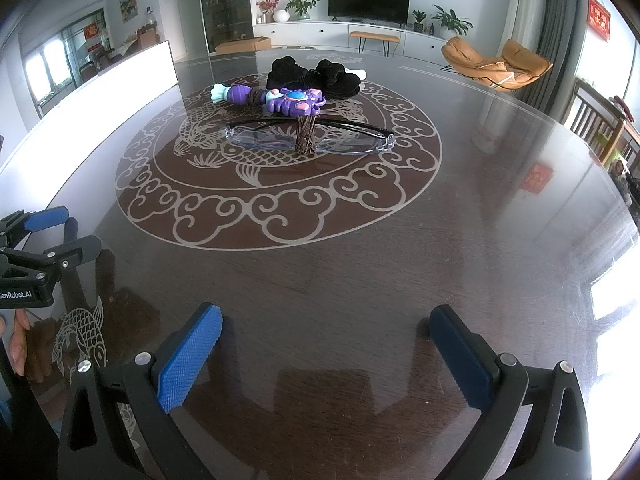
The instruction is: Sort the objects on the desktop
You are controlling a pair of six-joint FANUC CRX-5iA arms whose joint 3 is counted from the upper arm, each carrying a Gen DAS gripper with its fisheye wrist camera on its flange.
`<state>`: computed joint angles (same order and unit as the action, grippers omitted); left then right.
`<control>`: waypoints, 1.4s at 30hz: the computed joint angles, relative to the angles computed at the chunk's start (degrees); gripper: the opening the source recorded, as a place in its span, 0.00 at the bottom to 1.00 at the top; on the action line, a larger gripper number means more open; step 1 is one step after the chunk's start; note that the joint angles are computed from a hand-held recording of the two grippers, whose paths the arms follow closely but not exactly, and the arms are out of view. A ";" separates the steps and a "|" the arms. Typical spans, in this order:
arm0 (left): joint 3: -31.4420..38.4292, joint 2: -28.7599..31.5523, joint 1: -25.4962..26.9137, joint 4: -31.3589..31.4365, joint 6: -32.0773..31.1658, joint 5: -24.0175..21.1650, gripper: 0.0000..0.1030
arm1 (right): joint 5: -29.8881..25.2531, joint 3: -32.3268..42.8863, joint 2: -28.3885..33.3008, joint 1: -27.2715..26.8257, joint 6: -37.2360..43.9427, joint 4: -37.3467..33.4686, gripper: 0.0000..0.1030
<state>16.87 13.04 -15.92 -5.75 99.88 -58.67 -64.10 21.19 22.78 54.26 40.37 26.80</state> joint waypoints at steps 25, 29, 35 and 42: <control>-0.15 -0.07 0.09 0.04 -0.13 0.12 1.00 | -0.01 0.02 0.02 0.02 -0.04 -0.01 1.00; -0.26 -0.17 0.13 0.02 -0.07 0.13 1.00 | -0.02 0.06 0.07 0.05 -0.09 -0.01 1.00; -0.25 -0.16 0.13 0.02 -0.08 0.15 1.00 | -0.01 0.03 0.05 0.06 -0.10 0.00 1.00; -1.43 -0.87 0.86 1.12 -0.02 1.18 1.00 | 0.01 -0.06 -0.03 0.04 -0.09 0.00 1.00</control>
